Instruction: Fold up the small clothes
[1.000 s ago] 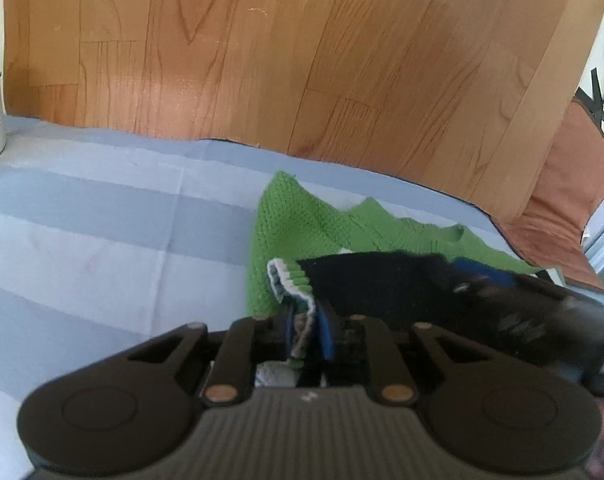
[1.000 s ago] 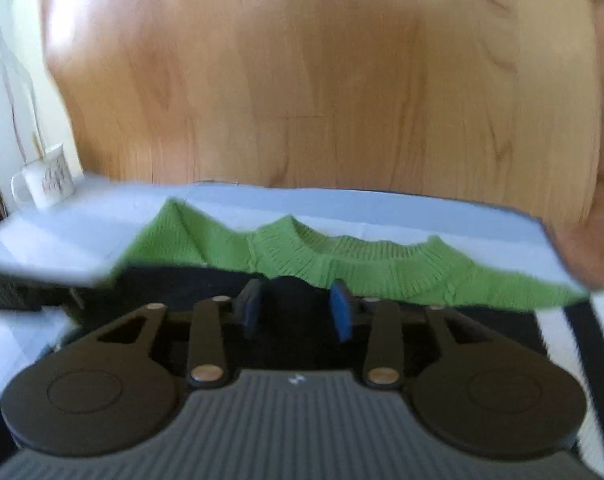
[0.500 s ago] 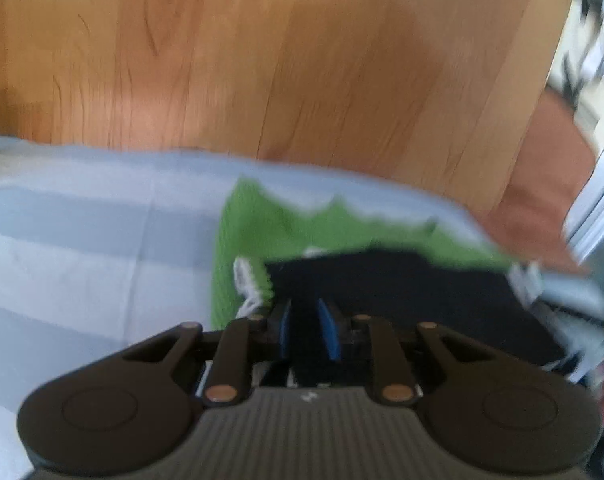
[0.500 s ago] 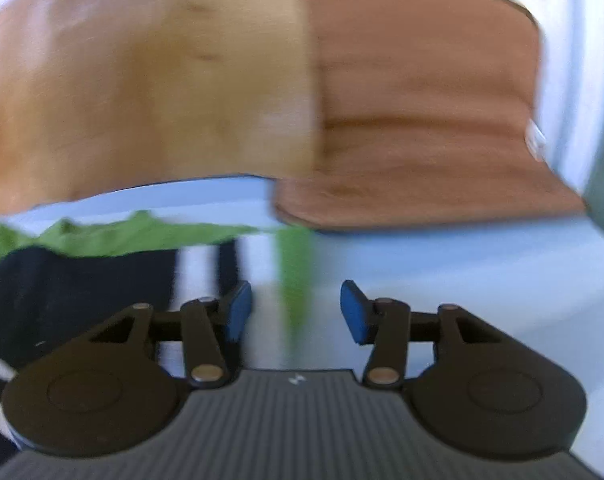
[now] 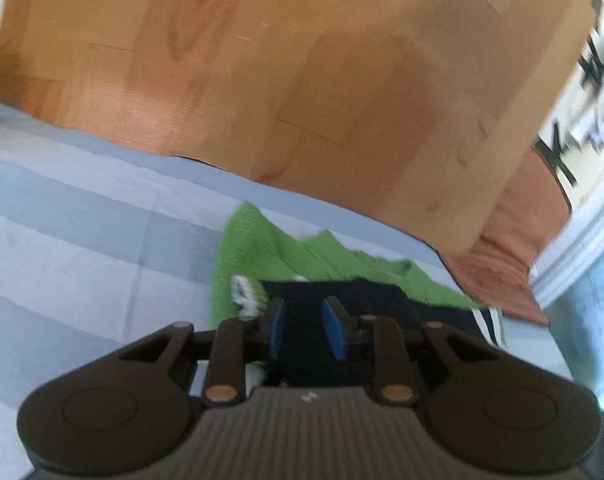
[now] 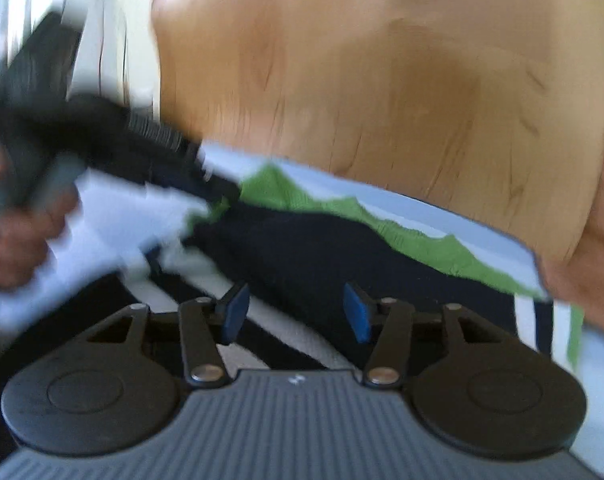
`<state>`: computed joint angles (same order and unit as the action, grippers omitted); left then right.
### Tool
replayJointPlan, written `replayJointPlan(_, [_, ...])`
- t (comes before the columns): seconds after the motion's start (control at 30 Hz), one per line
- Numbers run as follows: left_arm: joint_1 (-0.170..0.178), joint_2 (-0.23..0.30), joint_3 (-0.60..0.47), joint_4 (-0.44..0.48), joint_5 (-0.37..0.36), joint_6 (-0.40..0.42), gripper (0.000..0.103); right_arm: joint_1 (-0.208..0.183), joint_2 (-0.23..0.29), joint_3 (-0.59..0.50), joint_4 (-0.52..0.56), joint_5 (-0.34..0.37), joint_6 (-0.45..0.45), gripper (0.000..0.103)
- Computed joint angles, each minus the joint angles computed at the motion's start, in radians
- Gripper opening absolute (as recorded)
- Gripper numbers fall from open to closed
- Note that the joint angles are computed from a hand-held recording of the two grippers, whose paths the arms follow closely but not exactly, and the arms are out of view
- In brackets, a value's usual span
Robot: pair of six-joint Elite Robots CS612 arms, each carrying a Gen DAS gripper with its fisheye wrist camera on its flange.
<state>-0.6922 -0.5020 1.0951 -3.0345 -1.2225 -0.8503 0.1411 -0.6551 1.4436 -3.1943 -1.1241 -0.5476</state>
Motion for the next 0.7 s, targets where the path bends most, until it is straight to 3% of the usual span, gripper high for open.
replayJointPlan(0.03, [0.0,0.004,-0.01,0.016,-0.012,0.013,0.021,0.0,0.007,-0.008,0.001,-0.027,-0.005,0.012])
replayJointPlan(0.13, [0.001,0.015,-0.047,0.122,-0.038,0.042,0.018,-0.026,-0.005,-0.001,0.037,0.023,0.071,0.01])
replayJointPlan(0.27, [-0.006,0.016,-0.055,0.158,-0.016,0.076,0.02,-0.024,-0.018,0.042,-0.007,-0.002,0.024,0.011])
replayJointPlan(0.37, [-0.01,0.015,-0.058,0.167,0.001,0.081,0.02,-0.026,-0.022,0.045,0.009,0.016,0.05,0.026])
replayJointPlan(0.4, [-0.01,0.015,-0.057,0.169,0.004,0.076,0.02,-0.032,-0.031,0.058,0.023,0.042,0.067,0.044])
replayJointPlan(0.43, [-0.01,0.009,-0.047,0.167,0.009,0.065,0.02,-0.042,-0.039,0.065,0.031,0.088,0.089,0.052])
replayJointPlan(0.5, [-0.013,0.001,-0.034,0.155,0.034,0.048,0.019,-0.057,-0.049,0.087,-0.027,0.132,0.133,0.052])
replayJointPlan(0.57, [-0.015,-0.004,-0.023,0.127,0.056,0.042,0.019,-0.07,-0.049,0.094,-0.101,0.126,0.202,0.052])
replayJointPlan(0.63, [-0.015,-0.004,-0.02,0.113,0.056,0.045,0.019,-0.083,-0.042,0.089,-0.147,0.087,0.272,0.052])
replayJointPlan(0.7, [-0.016,0.0,-0.031,0.135,0.053,0.051,0.019,-0.096,-0.035,0.082,-0.146,0.003,0.346,0.051])
